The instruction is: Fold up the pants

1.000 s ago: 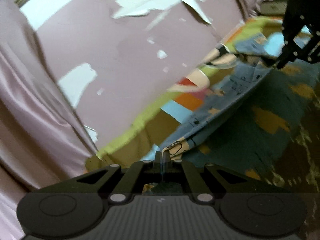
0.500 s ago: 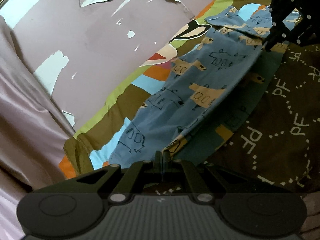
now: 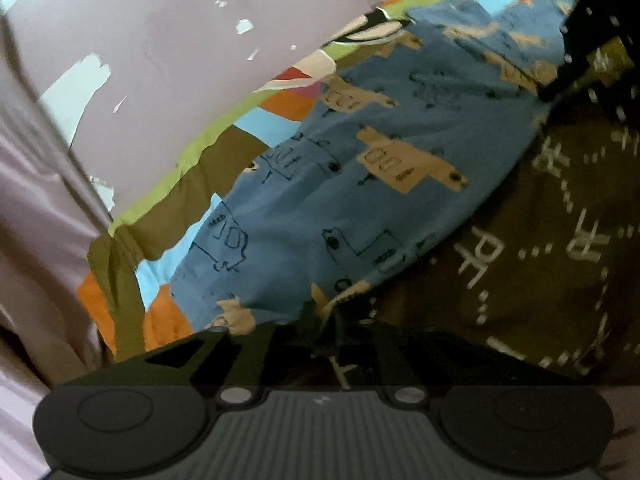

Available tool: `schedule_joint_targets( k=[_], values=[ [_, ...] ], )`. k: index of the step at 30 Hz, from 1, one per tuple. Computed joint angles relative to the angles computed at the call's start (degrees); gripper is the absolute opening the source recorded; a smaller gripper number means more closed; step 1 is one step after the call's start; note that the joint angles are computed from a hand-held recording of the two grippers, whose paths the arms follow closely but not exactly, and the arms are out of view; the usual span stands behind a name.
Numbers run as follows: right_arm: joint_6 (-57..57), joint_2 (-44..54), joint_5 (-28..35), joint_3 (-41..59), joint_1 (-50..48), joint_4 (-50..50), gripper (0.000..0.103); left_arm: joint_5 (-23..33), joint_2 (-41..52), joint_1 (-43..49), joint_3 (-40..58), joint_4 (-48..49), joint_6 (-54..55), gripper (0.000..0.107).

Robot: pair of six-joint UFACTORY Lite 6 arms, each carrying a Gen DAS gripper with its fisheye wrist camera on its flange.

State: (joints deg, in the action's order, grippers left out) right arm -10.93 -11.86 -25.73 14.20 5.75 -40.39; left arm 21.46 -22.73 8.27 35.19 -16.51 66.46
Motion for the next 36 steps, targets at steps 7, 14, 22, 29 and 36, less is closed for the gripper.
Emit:
schedule_joint_targets(
  k=[7,14,22,29,36],
  values=[
    [21.37,-10.36,2.88,-0.29,-11.26,-19.58,0.083,6.16,-1.32,-2.23,4.62,-11.45,-8.56,0.071],
    [17.06,-3.31,1.51,4.68,-26.06,-7.89,0.102,-0.39,11.73,-19.86,12.63,-27.32,-12.11,0.083],
    [40.08,8.65,-1.34,13.90,-38.50,-21.27,0.102,-6.64,32.81,-34.58,27.00,-58.13,9.07,0.082],
    [66.05,21.12,-6.90,30.01,-40.06,-45.98,0.096,-4.33,40.18,-35.53,32.51,-51.19,-2.70,0.067],
    [108.02,46.97,-10.10,69.63,-28.03,-72.77,0.073,-1.94,45.89,-34.84,38.03,-42.14,-17.64,0.039]
  ],
)
